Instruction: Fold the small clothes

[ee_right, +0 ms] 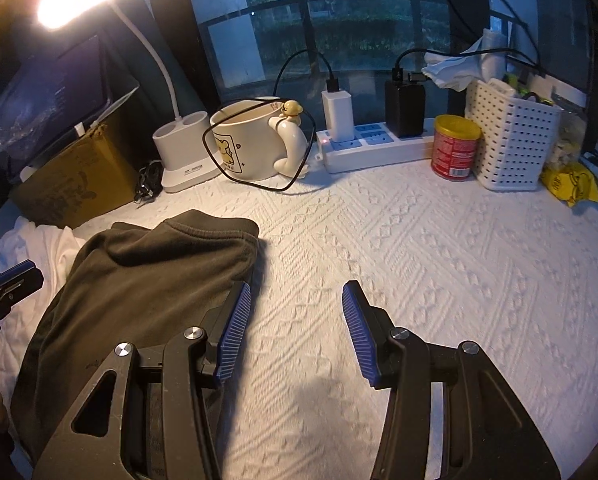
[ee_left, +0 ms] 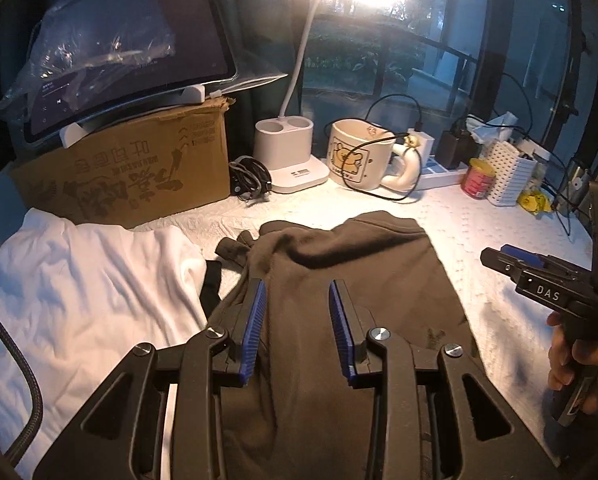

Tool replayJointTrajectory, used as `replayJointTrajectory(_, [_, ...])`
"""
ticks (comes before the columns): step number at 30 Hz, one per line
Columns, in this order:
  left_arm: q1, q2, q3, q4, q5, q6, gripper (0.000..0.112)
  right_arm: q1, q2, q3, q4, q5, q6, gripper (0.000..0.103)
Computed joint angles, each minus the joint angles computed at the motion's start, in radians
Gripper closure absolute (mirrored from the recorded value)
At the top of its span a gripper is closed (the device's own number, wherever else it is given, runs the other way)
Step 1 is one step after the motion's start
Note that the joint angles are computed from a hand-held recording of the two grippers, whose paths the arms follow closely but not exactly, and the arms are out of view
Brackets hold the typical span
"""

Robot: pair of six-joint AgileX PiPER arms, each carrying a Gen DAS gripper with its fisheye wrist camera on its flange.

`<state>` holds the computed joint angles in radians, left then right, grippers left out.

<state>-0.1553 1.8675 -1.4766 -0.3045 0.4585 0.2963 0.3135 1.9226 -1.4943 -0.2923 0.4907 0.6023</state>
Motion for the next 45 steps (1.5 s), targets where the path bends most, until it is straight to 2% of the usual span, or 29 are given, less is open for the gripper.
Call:
replayJointTrajectory(20, [-0.063, -0.241, 0.283, -0.100, -0.078, 0.063, 0.080, 0.066, -0.285, 0.319, -0.252, -0.018, 0.289, 0.052])
replayJointTrajectory(34, [-0.133, -0.401, 0.455, -0.088, -0.121, 0.026, 0.079, 0.120, -0.507, 0.542, -0.401, 0.023, 0.471, 0.052])
replayJointTrajectory(38, [-0.167, -0.430, 0.473, -0.020, -0.124, -0.041, 0.079, 0.129, -0.574, 0.595, -0.445, 0.051, 0.528, 0.052])
replayJointTrajectory(39, [-0.173, -0.438, 0.478, -0.008, -0.126, -0.054, 0.077, 0.134, -0.593, 0.608, -0.460, 0.063, 0.544, 0.052])
replayJointTrajectory(42, [-0.200, -0.467, 0.497, 0.038, -0.156, -0.103, 0.053, 0.153, -0.651, 0.639, -0.495, 0.109, 0.577, 0.052])
replayJointTrajectory(45, [-0.226, -0.497, 0.512, 0.021, -0.177, -0.087, 0.048, 0.172, -0.713, 0.662, -0.516, 0.163, 0.594, 0.052])
